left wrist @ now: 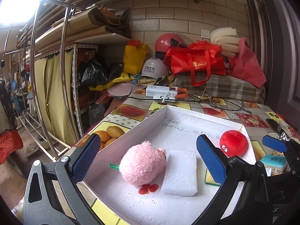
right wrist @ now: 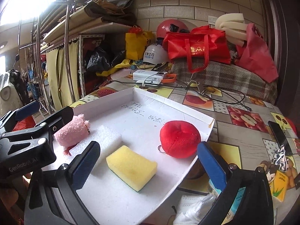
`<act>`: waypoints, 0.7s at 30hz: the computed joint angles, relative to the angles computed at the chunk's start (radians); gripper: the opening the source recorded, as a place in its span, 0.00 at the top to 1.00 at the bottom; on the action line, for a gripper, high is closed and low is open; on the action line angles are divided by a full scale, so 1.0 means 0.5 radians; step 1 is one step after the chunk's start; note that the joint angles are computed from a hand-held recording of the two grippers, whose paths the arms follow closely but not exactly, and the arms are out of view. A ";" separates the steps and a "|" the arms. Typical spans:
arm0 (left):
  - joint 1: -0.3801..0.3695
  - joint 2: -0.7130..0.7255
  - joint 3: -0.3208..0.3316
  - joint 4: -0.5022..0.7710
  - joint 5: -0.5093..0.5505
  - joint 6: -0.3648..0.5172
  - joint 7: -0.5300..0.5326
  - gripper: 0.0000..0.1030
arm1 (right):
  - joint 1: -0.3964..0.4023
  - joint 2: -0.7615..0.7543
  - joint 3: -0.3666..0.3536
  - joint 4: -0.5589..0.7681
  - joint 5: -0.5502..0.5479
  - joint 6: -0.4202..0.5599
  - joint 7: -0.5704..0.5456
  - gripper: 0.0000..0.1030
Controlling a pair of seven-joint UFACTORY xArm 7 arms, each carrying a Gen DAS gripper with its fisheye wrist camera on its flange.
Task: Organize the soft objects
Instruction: 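Release the foam block from the left tool while the right tool drops the sponge in the box, then withdraw both tools from the box back toward the table items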
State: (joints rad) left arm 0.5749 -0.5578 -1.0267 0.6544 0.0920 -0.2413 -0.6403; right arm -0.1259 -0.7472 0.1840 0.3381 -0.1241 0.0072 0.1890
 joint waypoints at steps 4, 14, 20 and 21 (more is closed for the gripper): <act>-0.020 -0.118 0.012 -0.063 -0.062 -0.005 -0.073 0.00 | -0.099 -0.130 0.086 -0.117 0.012 -0.210 0.051 0.00; -0.235 -0.508 0.173 -0.361 -0.202 -0.023 -0.530 0.00 | -0.021 -0.536 -0.046 -0.440 0.177 -0.580 0.072 0.00; -0.363 -0.455 0.271 -0.420 -0.211 -0.069 -0.605 0.00 | -0.012 -0.751 -0.099 -0.529 0.284 -0.495 0.113 0.00; -0.376 -0.450 0.277 -0.418 -0.199 -0.074 -0.602 0.00 | 0.035 -0.765 -0.169 -0.538 0.288 -0.487 0.108 0.00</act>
State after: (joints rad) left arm 0.3870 -0.7826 -0.8884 0.4451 -0.0074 -0.2786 -0.9411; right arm -0.1084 -1.1299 0.0995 0.0690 0.0199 -0.2364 0.2431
